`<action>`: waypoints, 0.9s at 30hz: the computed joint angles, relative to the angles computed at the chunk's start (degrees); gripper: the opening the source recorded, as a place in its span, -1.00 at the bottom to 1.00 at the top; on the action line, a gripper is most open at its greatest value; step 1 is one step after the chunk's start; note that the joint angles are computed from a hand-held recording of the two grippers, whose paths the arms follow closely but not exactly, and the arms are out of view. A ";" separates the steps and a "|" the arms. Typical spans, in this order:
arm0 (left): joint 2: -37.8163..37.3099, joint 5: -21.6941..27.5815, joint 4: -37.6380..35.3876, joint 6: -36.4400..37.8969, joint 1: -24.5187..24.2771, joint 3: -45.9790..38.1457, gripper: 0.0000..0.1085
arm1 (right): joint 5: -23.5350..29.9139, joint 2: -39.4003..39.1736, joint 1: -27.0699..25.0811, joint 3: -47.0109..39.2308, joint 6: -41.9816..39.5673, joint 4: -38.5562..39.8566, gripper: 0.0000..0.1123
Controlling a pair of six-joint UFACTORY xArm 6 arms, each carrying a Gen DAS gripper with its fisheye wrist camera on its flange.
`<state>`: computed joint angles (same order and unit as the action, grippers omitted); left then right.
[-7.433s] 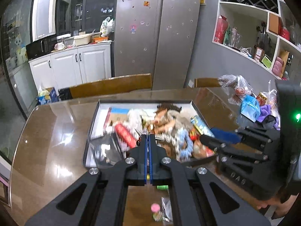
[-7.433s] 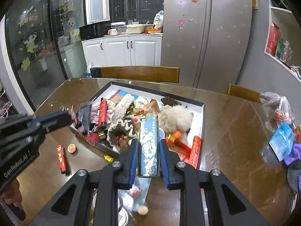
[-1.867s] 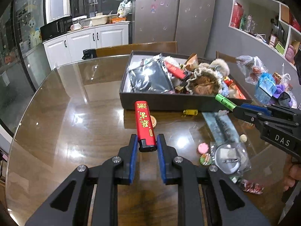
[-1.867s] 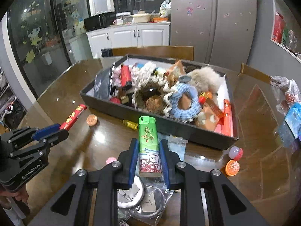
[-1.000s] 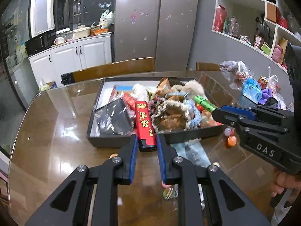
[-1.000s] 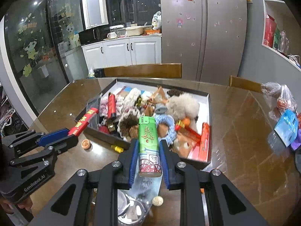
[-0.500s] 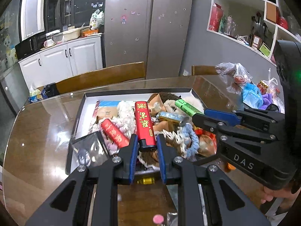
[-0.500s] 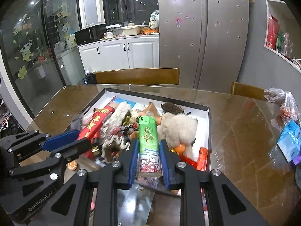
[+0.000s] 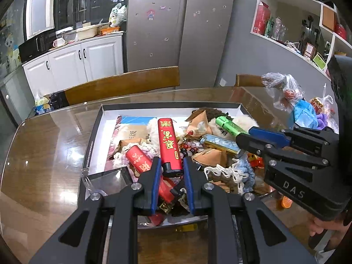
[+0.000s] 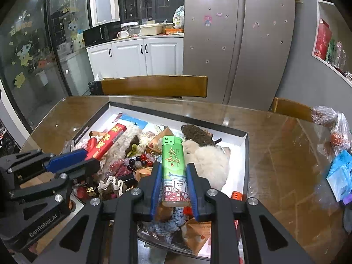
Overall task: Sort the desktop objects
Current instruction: 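Open both grippers to drop the red and green lighters into the box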
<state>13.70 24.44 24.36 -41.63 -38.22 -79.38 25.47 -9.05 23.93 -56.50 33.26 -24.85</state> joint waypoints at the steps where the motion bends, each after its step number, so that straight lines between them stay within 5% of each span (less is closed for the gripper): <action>1: 0.02 -0.10 -0.02 -0.06 0.04 0.01 -0.61 | 0.26 0.18 0.14 -0.09 -0.05 -0.04 -0.58; 8: 0.12 2.69 5.44 -3.83 -0.35 -0.96 -0.53 | -1.29 0.35 -0.26 0.32 1.17 0.24 -0.58; 9: 0.39 5.37 7.74 -5.34 -0.82 -2.03 -0.42 | -1.77 0.47 -0.53 0.39 1.11 0.89 -0.48; 11: 0.03 5.76 9.66 -7.20 -0.75 -1.94 0.36 | -1.53 0.43 -0.97 0.30 0.41 2.90 0.11; 12: -0.51 4.94 10.86 -8.48 -0.57 -1.26 0.43 | -2.22 0.00 -1.21 0.72 1.49 1.72 0.36; 14: -1.10 5.52 12.25 -9.89 -0.59 -1.08 0.48 | -2.48 -1.07 -1.50 1.11 5.41 -3.19 0.37; 27: -7.88 7.64 12.12 -13.36 -2.22 4.28 0.62 | -1.87 -6.58 -0.96 3.24 7.72 -3.10 0.39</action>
<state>5.82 32.09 36.48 -54.99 -40.44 -75.10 23.61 -15.63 22.97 -53.26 40.98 -27.94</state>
